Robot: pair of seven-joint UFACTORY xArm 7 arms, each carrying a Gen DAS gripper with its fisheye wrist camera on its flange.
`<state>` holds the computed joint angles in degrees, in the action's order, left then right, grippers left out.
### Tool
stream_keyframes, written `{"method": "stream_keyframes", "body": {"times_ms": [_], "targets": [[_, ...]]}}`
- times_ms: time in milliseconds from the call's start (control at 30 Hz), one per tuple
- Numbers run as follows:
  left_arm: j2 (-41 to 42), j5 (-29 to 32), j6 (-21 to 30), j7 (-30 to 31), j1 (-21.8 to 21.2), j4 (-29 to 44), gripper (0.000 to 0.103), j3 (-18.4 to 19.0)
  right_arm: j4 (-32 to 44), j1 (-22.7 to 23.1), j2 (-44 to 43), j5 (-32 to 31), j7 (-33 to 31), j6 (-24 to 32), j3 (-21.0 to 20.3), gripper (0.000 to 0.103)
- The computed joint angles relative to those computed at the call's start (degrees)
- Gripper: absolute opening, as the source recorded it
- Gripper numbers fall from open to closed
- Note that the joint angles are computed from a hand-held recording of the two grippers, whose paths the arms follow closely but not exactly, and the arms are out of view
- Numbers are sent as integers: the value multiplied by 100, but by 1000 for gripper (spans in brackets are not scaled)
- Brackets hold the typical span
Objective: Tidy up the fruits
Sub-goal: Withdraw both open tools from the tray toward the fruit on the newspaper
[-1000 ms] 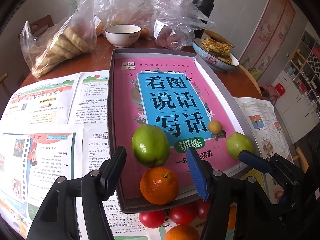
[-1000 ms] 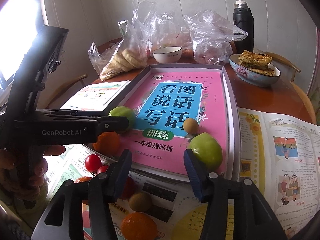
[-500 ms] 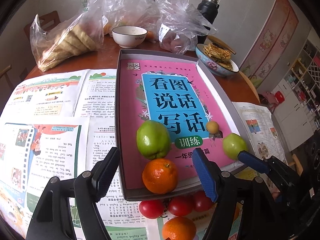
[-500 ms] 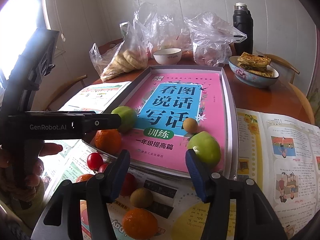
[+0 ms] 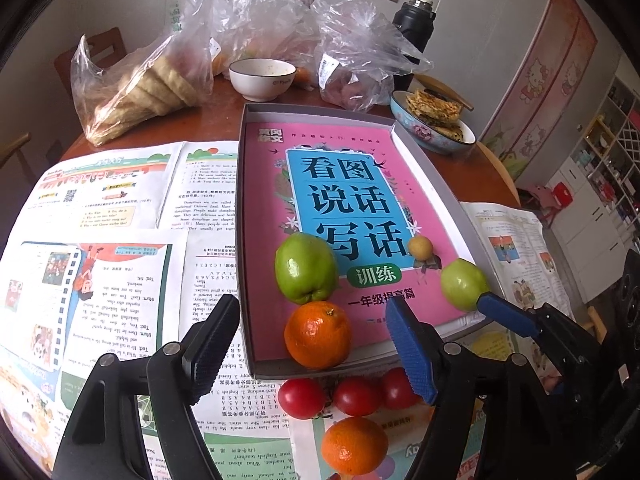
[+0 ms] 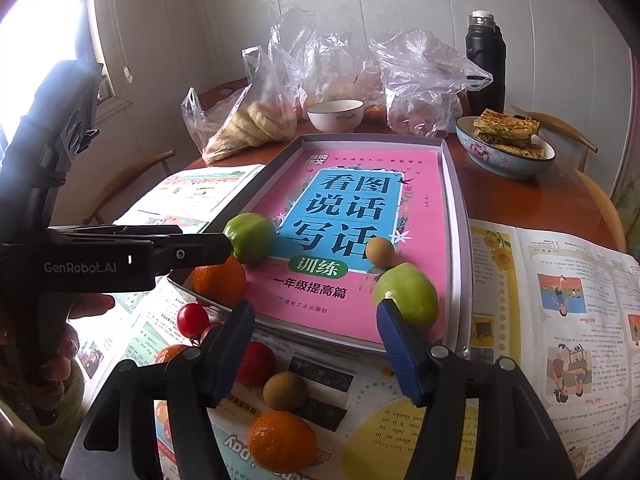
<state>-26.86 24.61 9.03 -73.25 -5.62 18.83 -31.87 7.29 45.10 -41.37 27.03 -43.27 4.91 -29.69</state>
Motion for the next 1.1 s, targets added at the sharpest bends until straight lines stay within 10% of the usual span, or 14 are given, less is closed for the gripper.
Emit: {"method": "stream_keyframes", "body": {"times_ms": [1100], "targets": [[-624,-336,547,103,-822,-213,77,233,-302,-558,-610,-231,164,195,371,69]]}}
